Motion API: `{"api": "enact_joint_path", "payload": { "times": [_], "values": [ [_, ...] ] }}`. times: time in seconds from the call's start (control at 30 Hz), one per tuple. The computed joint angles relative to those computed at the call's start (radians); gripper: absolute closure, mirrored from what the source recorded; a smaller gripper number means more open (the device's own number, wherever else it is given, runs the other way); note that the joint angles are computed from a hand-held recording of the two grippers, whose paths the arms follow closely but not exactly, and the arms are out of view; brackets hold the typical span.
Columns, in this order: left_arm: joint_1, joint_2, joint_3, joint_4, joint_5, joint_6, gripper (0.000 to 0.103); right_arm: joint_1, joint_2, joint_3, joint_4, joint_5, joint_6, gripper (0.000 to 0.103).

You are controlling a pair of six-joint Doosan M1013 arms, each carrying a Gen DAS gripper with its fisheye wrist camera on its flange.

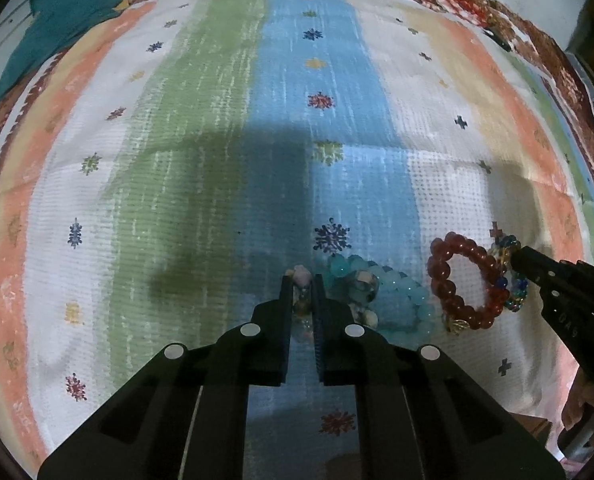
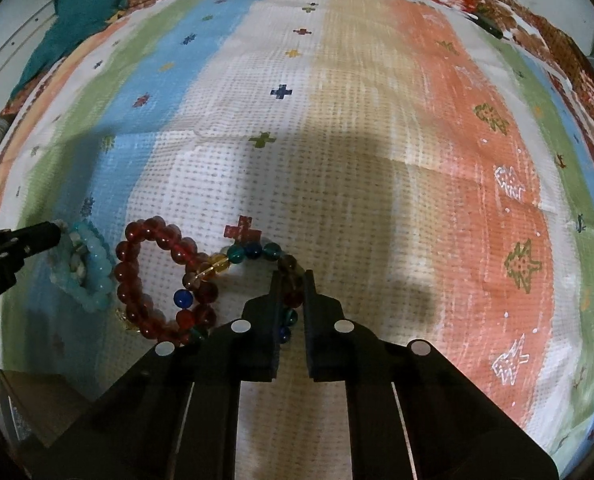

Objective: Organize jewelry
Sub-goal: 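Grasp the pale blue-white bead bracelet with the left tool while the right tool grasps the multicolour bracelet, then lift both bracelets and carry them toward the silver tin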

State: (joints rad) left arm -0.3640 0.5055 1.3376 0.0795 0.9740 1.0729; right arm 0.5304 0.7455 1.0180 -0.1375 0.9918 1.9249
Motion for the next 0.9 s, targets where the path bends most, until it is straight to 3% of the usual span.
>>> {"api": "enact_joint_path", "payload": {
  "times": [0.9],
  "values": [
    [-0.029, -0.082, 0.038, 0.075, -0.053, -0.027, 0.094, 0.032, -0.118, 0.103, -0.082, -0.132, 0.035, 0.093]
  ]
}}
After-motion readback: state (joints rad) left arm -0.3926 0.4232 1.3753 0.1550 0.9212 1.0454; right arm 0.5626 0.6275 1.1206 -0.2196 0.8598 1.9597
